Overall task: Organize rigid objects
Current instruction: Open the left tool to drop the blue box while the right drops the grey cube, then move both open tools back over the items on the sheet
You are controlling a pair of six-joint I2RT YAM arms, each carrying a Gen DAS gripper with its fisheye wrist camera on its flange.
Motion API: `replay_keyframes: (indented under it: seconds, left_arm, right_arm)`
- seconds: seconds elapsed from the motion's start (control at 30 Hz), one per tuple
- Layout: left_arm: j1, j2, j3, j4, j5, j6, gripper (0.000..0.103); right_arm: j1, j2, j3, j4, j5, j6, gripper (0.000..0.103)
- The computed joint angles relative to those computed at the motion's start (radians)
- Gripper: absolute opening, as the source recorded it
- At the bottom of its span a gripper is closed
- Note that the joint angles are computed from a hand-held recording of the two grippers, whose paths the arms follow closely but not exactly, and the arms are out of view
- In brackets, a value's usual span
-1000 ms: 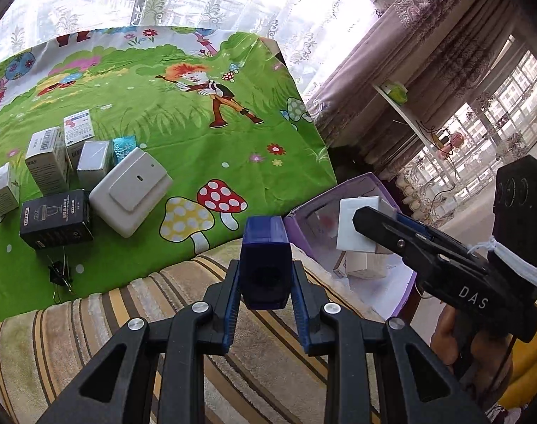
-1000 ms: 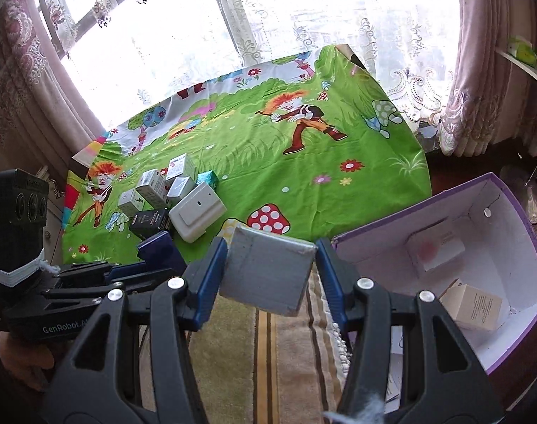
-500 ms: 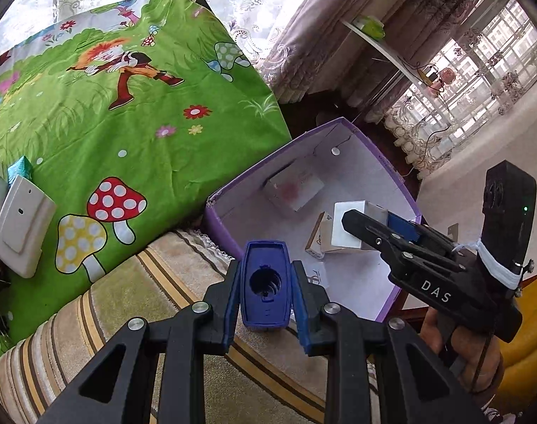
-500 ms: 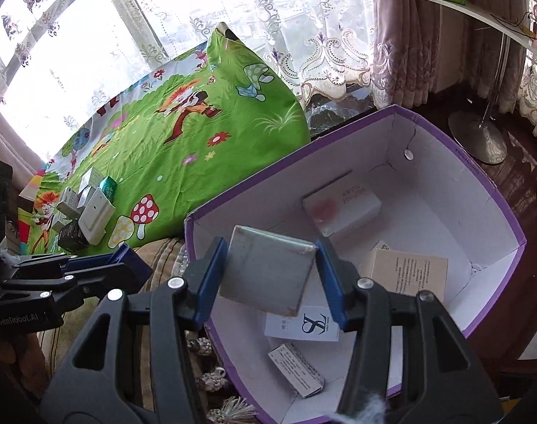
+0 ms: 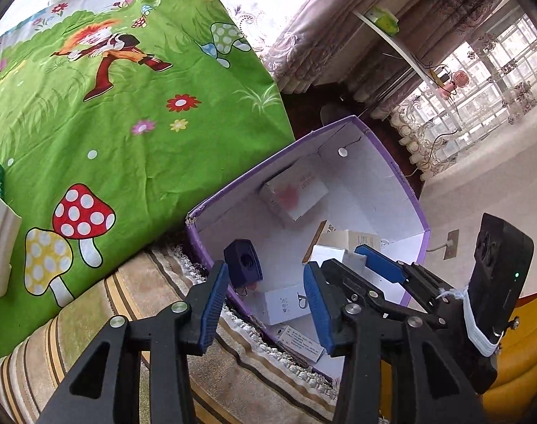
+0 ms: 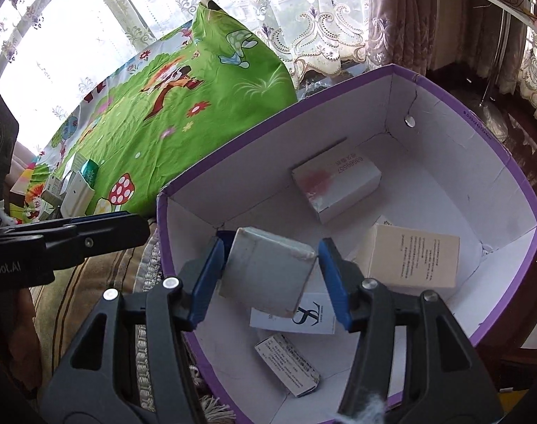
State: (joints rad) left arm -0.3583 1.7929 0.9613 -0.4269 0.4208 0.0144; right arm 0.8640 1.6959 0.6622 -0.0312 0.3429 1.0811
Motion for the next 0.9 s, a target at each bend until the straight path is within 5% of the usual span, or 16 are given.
replay_keyframes:
  seconds: [0.07, 0.3, 0.6, 0.7, 0.8, 0.9]
  left_arm:
    - [0.017, -0.014, -0.013, 0.011, 0.017, -0.004, 0.058]
    - [0.072, -0.124, -0.076, 0.037, 0.012, 0.001, 0.06]
    - [0.114, -0.585, -0.263, 0.169, -0.244, 0.07, 0.062]
    - [0.18, -0.784, -0.319, 0.221, -0.276, 0.085, 0.085]
    - [0.304, -0.924, -0.368, 0.297, -0.215, 0.126, 0.096]
    - [0.506, -1.015, -0.418, 0.386, -0.031, 0.134, 0.103]
  right_arm:
    - [0.0, 0.001, 0.0, 0.002, -0.002, 0.006, 0.077]
    - [0.027, -0.008, 0.047, -0.052, 0.02, -0.011, 0.077]
    - [0.103, -0.065, 0.173, -0.239, 0.174, -0.054, 0.077]
    - [0.154, -0.116, 0.207, -0.27, 0.262, -0.085, 0.082]
    - [0.217, -0.115, 0.296, -0.354, 0.403, -0.103, 0.093]
    - [0.277, -0.078, 0.401, -0.434, 0.56, -0.119, 0.101]
